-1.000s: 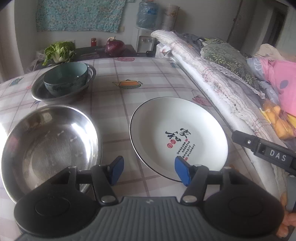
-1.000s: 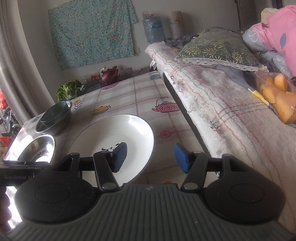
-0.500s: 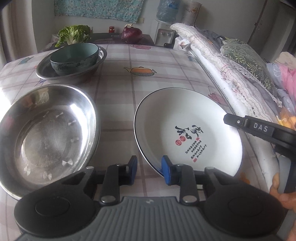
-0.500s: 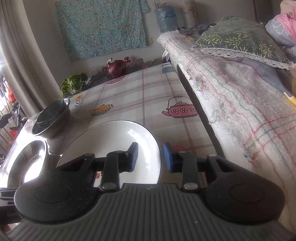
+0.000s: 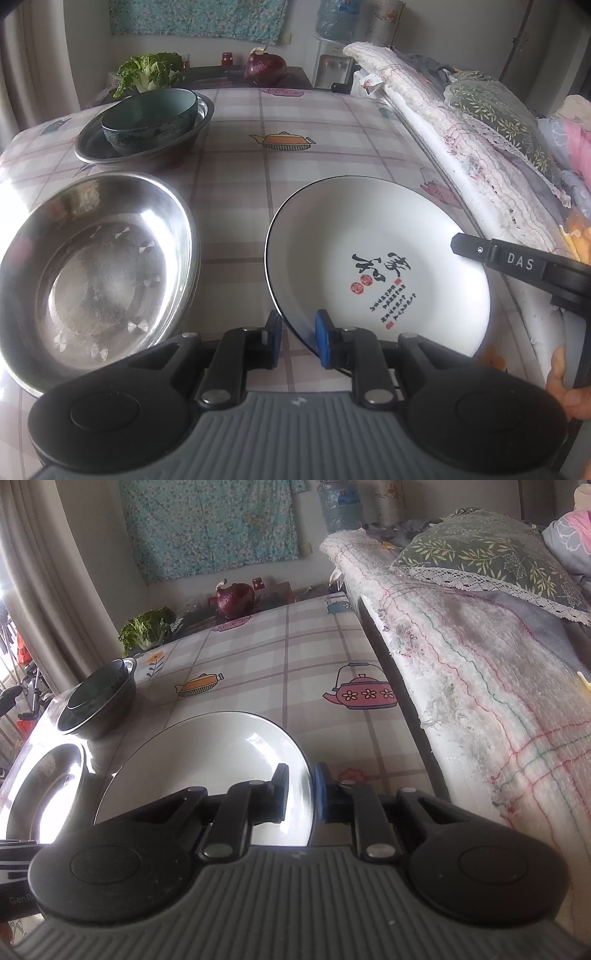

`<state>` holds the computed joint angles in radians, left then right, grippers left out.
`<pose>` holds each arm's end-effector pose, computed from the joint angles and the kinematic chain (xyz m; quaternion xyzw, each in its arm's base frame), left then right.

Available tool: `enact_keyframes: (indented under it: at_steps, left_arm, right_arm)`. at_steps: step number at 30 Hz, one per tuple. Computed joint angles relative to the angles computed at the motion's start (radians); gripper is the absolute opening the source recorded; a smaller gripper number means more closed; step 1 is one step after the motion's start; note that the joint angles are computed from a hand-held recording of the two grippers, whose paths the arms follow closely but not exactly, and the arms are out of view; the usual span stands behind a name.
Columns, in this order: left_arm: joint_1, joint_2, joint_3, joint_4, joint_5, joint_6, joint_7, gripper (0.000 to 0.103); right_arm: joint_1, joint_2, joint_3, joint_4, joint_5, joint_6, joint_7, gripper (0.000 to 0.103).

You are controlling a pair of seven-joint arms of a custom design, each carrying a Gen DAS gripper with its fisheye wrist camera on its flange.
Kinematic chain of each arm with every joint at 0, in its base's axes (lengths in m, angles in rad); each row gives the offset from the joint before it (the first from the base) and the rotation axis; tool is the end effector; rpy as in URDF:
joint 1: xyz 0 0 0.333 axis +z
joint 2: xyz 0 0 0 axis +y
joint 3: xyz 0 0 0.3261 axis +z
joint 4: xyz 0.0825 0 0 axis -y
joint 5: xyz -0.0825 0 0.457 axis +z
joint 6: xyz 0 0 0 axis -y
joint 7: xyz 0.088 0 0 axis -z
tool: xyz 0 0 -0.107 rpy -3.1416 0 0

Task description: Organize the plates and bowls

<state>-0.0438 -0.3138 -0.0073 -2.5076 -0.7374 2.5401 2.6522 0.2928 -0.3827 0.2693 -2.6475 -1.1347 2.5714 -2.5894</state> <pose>0.5141 -0.0182 0.3957 -0.4512 0.8411 -0.2849 0.0882 0.3932 0.2566 0.3473 -0.4071 0.8174 -0.2828 0.2935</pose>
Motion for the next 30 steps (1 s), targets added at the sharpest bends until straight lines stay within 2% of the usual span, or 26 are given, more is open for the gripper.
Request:
enact_keyframes:
  at_steps: [7, 13, 18, 24, 28, 30]
  left_arm:
    - [0.011, -0.028, 0.014, -0.018, 0.017, -0.021, 0.026, 0.02]
    - [0.02, -0.084, 0.05, -0.064, 0.023, -0.052, 0.136, 0.02]
    - [0.053, -0.097, 0.094, -0.056, 0.028, -0.158, 0.243, 0.02]
    - [0.116, -0.077, 0.127, -0.021, 0.027, -0.283, 0.372, 0.021]
    - [0.162, -0.031, 0.127, 0.033, 0.019, -0.38, 0.375, 0.023]
    - [0.178, -0.018, 0.112, 0.044, 0.015, -0.393, 0.359, 0.028]
  right_arm:
    - [0.04, -0.03, 0.021, -0.018, 0.067, -0.032, -0.013, 0.014]
    - [0.085, -0.063, 0.049, -0.035, 0.145, -0.064, -0.022, 0.014]
    - [0.13, -0.088, 0.082, -0.042, 0.215, -0.105, 0.002, 0.014]
    - [0.18, -0.094, 0.135, -0.037, 0.255, -0.144, 0.107, 0.014]
    - [0.21, -0.068, 0.155, -0.009, 0.26, -0.186, 0.16, 0.015]
    - [0.221, -0.05, 0.159, 0.006, 0.254, -0.212, 0.185, 0.016]
